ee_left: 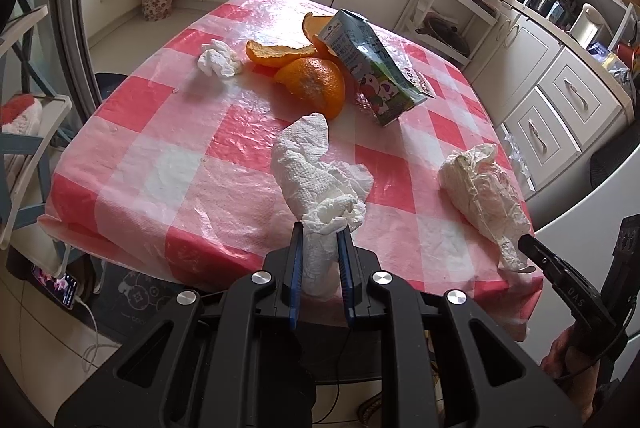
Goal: Collect trash
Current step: 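Lift the white bag with the right gripper and carry it toward the yellow bin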
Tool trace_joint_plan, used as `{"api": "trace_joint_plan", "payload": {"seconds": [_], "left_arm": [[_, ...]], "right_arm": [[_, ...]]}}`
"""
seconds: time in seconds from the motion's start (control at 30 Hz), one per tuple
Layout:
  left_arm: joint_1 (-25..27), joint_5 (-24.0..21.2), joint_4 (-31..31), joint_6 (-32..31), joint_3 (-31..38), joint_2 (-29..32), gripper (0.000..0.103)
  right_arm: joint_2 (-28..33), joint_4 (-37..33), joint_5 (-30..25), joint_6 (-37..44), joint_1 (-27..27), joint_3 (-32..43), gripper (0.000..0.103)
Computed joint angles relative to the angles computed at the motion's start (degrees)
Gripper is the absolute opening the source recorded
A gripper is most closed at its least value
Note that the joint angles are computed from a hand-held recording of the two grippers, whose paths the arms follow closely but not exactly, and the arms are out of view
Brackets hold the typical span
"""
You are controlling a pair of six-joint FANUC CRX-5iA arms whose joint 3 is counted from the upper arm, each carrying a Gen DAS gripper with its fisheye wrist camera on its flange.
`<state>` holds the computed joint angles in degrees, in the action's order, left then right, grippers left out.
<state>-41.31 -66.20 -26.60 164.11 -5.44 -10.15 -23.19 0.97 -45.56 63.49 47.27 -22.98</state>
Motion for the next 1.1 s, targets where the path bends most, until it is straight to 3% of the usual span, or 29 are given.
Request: {"api": "trace_joint_plan", "payload": {"seconds": [0.37,0.73,1.03,1.1], "left_arm": [[-2.14,-1.19,-0.87,-0.23,2.57,1.81,0.014],[-3.99,-1.02,-0.43,-2.48,6.59,5.70,0.014],[-5.20,-0.77,0.56,-5.10,10.44,9.78,0.014],[-5.39,-0.77,0.59,-5.25,11.06,10.38,0.014]], "right_arm": [[-3.67,2.28,2.63,-2.93,-0.25,-2.15,0.002],[-8.57,4.53,4.73,-7.28,-4.51,-5.28,0.002],[-10.54,0.65,4.06,-5.84,-9.64,-5.46,0.002],[-9.17,-4.44,1.83,-0.67,-11.26,-3.20,0.004]]}}
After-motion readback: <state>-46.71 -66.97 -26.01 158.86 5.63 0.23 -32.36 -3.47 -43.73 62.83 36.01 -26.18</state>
